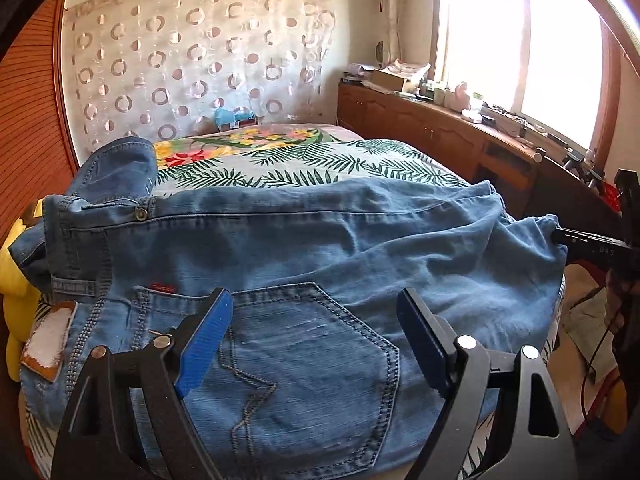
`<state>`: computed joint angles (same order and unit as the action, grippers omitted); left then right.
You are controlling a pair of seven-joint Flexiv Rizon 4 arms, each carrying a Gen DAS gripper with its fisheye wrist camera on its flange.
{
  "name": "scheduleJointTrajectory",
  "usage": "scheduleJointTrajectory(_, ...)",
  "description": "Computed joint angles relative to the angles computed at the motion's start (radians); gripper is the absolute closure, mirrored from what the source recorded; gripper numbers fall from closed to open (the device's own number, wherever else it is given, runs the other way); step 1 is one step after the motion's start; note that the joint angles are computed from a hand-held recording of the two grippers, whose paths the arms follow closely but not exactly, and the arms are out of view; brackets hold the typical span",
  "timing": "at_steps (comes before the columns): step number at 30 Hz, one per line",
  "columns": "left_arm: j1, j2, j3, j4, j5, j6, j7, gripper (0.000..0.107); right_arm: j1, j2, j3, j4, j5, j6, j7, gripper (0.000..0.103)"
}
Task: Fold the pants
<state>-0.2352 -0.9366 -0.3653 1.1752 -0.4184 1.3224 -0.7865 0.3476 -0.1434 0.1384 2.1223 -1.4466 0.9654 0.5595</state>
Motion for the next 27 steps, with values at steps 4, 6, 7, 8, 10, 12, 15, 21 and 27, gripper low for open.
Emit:
scheduleJointTrajectory(4,-0.013,-0.002,0.019,-0.009,0.008,-0.01,-0.016,0.022,0.0,-0.006,-0.001,-0.005,0.016,0.008,-0.019,0.06)
scheduleJointTrajectory(6,-0.014,-0.001,0.02,-0.005,0.01,-0.012,-0.02,0.022,0.0,-0.008,-0.002,-0.006,0.023,0.011,-0.025,0.06)
scheduleJointTrajectory(7,-0.013,0.001,0.019,-0.001,0.012,-0.012,-0.019,0.022,0.0,-0.009,-0.003,-0.007,0.022,0.013,-0.025,0.06)
scheduleJointTrajectory(8,-0.011,0.003,0.018,0.006,0.013,-0.008,-0.017,0.022,0.001,-0.009,-0.004,-0.008,0.022,0.014,-0.026,0.06)
scheduleJointTrajectory(10,-0.008,0.005,0.014,0.013,0.015,-0.002,-0.014,0.022,0.003,-0.011,-0.005,-0.011,0.019,0.011,-0.027,0.06)
scheduleJointTrajectory(12,-0.008,0.006,0.017,0.017,0.016,-0.005,-0.018,0.022,0.004,-0.013,-0.005,-0.014,0.017,0.01,-0.023,0.06)
scheduleJointTrajectory(15,-0.005,0.007,0.018,0.023,0.016,0.0,-0.021,0.022,0.007,-0.013,-0.005,-0.019,0.005,0.002,-0.023,0.073)
scheduleJointTrajectory(21,0.006,0.013,0.006,0.04,0.012,0.009,-0.022,0.022,0.016,-0.005,0.0,-0.028,-0.001,-0.025,-0.058,0.092)
scheduleJointTrajectory(27,0.011,0.016,-0.001,0.048,0.011,0.011,-0.016,0.022,0.006,-0.006,-0.005,-0.027,-0.019,-0.016,-0.052,0.094)
